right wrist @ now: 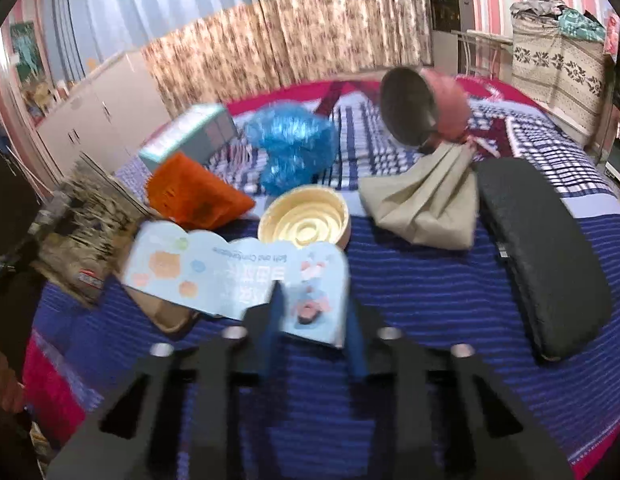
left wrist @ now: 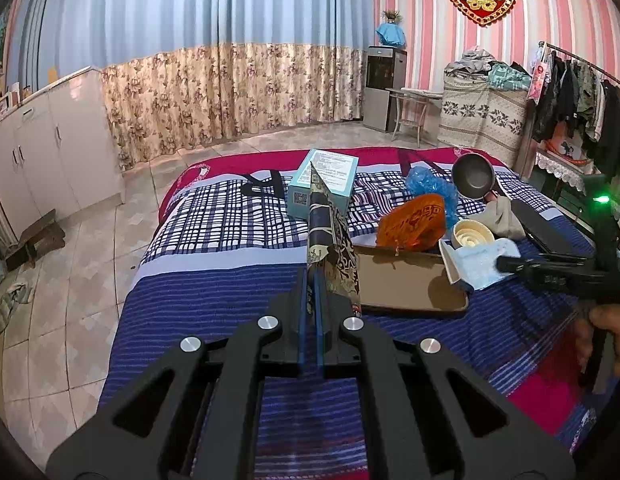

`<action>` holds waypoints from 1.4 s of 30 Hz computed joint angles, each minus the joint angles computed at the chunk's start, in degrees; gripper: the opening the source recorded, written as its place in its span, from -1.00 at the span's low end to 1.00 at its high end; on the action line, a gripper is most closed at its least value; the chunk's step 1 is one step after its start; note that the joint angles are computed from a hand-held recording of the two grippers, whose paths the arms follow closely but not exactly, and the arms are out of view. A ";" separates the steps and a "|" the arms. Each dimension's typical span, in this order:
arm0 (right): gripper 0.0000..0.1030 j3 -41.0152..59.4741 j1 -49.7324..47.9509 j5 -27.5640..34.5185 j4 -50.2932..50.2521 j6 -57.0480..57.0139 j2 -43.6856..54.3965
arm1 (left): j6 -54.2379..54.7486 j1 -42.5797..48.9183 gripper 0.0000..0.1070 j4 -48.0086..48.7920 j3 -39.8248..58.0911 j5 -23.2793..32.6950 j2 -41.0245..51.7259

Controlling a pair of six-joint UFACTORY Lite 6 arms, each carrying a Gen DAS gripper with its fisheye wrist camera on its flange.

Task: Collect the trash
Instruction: 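Carry the book and booklet over the blue basket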

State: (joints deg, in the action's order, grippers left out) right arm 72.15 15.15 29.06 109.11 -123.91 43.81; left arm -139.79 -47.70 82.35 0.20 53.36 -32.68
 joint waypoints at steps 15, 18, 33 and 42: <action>-0.88 -17.09 -25.73 18.28 -4.76 -3.51 -17.28 | 3.67 -8.18 -1.00 -2.46 14.96 6.94 9.57; -0.89 -16.82 -31.83 20.34 -7.25 -2.88 -17.90 | 4.22 -10.14 -1.00 -1.55 20.29 7.90 13.44; -0.90 -2.38 -55.25 22.86 -11.18 0.26 -11.86 | 4.66 -10.97 -1.00 12.45 58.18 -2.99 47.64; -0.90 21.34 -63.54 18.43 -13.52 9.27 5.27 | 13.84 -9.20 -1.00 11.64 87.96 -14.35 71.75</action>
State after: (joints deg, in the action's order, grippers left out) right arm 93.48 -48.39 47.49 95.59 -114.64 49.08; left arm -125.95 -56.90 94.00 88.16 39.01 39.06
